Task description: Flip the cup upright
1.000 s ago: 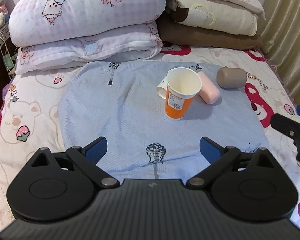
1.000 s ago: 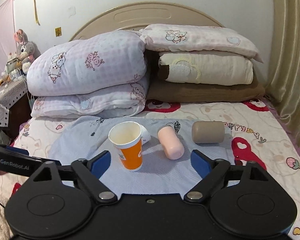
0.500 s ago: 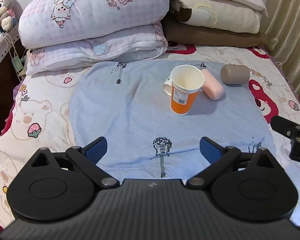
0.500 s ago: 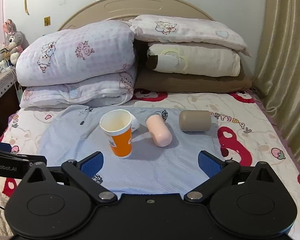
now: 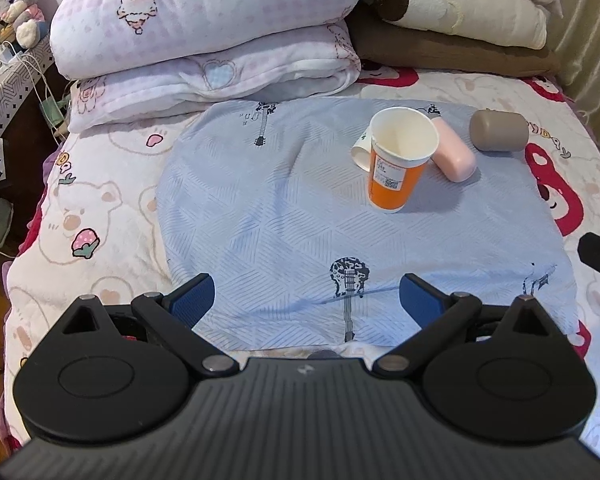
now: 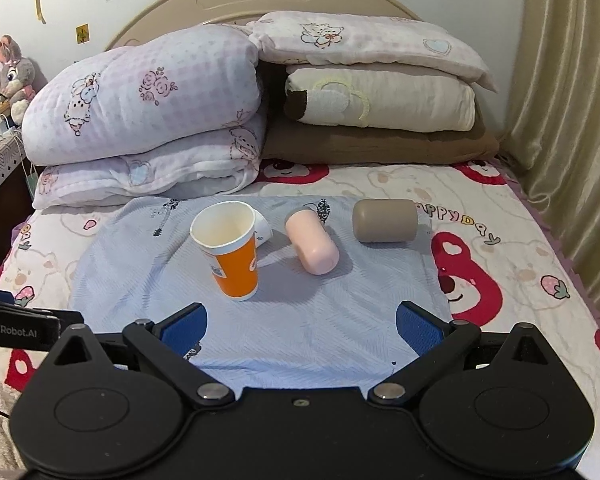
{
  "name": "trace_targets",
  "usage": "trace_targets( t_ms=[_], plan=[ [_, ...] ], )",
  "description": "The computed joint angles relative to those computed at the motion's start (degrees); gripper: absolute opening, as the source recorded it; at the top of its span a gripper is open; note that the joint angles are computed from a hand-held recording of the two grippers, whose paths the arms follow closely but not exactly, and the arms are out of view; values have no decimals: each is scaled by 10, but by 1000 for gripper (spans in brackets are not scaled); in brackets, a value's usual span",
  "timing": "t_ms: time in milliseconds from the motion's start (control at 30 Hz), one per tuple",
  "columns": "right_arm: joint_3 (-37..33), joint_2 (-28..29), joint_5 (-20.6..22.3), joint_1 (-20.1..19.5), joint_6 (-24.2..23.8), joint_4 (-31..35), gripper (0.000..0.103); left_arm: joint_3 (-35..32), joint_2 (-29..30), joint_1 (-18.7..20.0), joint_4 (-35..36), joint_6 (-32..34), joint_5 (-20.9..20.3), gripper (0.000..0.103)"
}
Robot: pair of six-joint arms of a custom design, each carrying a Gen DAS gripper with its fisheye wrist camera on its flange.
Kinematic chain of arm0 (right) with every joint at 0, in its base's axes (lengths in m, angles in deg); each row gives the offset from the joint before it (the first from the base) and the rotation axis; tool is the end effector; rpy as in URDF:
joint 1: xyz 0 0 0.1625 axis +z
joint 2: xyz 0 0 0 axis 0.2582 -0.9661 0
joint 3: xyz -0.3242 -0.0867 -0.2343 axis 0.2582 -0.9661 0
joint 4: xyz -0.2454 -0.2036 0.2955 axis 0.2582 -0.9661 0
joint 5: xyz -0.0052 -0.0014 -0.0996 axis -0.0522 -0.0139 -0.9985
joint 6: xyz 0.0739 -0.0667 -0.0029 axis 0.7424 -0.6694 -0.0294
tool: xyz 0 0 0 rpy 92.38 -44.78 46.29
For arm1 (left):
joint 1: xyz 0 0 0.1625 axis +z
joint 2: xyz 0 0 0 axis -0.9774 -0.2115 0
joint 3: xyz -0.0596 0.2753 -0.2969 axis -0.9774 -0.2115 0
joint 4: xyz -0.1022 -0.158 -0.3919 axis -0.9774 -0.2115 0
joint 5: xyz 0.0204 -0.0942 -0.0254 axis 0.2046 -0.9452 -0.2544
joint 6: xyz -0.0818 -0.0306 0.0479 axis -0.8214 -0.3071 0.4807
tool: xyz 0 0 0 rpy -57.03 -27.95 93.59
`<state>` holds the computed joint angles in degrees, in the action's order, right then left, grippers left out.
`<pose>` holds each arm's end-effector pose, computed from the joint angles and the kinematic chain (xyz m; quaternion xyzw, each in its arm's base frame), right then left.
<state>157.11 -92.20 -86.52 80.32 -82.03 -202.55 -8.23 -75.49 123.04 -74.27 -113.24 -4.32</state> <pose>0.1523 -0.7310 0.3922 0.1955 -0.8585 0.3424 0.3279 -0.4275 -0.7377 0.1179 0.0763 0.8789 -0.2694 0.3863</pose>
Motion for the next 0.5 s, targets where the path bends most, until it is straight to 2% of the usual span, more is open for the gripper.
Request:
trace_targets(
  t_ms=[167,500],
  plan=[
    [-7,15,-19,0,-23,-33,102,-3,2,0,3,0,5,100],
    [-8,17,-25,-1,-22,-36,102,-13,6,3,16,-3,0,100]
  ],
)
